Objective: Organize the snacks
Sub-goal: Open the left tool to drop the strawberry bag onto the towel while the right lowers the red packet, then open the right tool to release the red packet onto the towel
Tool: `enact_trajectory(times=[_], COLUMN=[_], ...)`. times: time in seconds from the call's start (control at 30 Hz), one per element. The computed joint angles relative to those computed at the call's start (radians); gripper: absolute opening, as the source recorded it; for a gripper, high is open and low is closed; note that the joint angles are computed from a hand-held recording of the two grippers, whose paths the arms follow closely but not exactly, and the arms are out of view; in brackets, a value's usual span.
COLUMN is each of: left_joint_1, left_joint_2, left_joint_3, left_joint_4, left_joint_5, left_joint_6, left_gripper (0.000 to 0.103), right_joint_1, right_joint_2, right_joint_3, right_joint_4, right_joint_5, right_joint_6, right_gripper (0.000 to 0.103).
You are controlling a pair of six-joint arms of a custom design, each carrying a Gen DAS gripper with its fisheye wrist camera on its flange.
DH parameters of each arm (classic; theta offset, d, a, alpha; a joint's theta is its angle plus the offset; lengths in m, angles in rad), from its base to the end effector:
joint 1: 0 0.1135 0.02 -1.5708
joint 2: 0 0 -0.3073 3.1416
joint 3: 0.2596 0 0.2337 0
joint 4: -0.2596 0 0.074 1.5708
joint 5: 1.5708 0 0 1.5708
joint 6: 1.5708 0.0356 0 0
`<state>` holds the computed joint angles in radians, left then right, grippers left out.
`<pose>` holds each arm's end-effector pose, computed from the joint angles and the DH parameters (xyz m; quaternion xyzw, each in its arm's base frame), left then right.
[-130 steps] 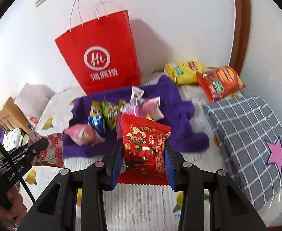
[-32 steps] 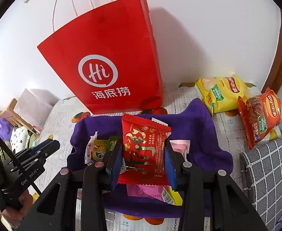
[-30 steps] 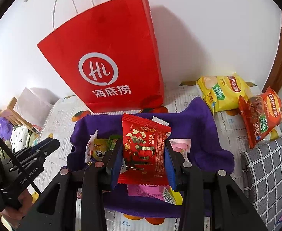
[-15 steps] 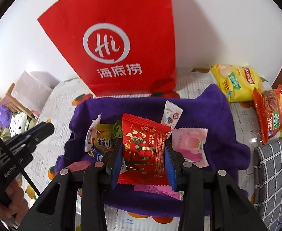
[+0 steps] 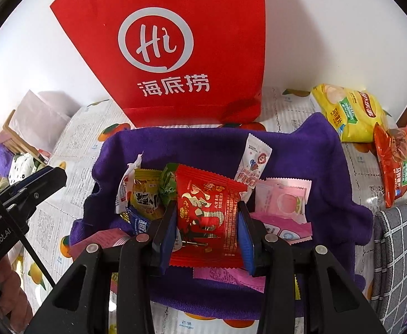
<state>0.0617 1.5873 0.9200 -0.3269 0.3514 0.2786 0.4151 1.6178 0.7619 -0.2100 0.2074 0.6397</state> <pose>0.2984 0.0062 0.2380 0.1516 0.9330 -0.1178 0.3043 0.2596 0.1064 0.1940 0.1336 0.9541 0.0384 0.2651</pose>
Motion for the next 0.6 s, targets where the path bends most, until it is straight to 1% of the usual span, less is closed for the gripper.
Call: enact_trajectory(times=[0.03,0.07,0.17,0.23,0.33,0.6], left_joint_1=[-0.001,-0.002,-0.005,-0.007,-0.007,-0.008], left_joint_2=[0.0,-0.001,-0.007,-0.008,-0.006,-0.005], left_joint_3=[0.0,-0.001,-0.004,-0.005,-0.003,-0.001], left_joint_4=[0.0,0.001,0.003,0.002,-0.002,-0.004], left_joint_5=[-0.002,-0.004,-0.004,-0.005,-0.006,-0.007], left_joint_6=[0.0,0.0,0.002,0.003,0.002,0.002], left_gripper=[0.034,0.035,0.035,0.035,0.036,0.036], right_joint_1=[0.0,-0.001,-0.001,0.005,0.021,0.018], right_joint_2=[0.002,0.003,0.008,0.014,0.021,0.019], right_joint_3=[0.0,0.0,0.005,0.015,0.029,0.033], right_joint_4=[0.002,0.003,0.002,-0.013,-0.031,-0.035], right_joint_5=[0.001,0.001,0.0,0.012,0.045,0.034], right_joint_6=[-0.002,-0.004,-0.013,-0.022,-0.029,-0.029], right_gripper=[0.041,0.041,0.043,0.053,0.054,0.054])
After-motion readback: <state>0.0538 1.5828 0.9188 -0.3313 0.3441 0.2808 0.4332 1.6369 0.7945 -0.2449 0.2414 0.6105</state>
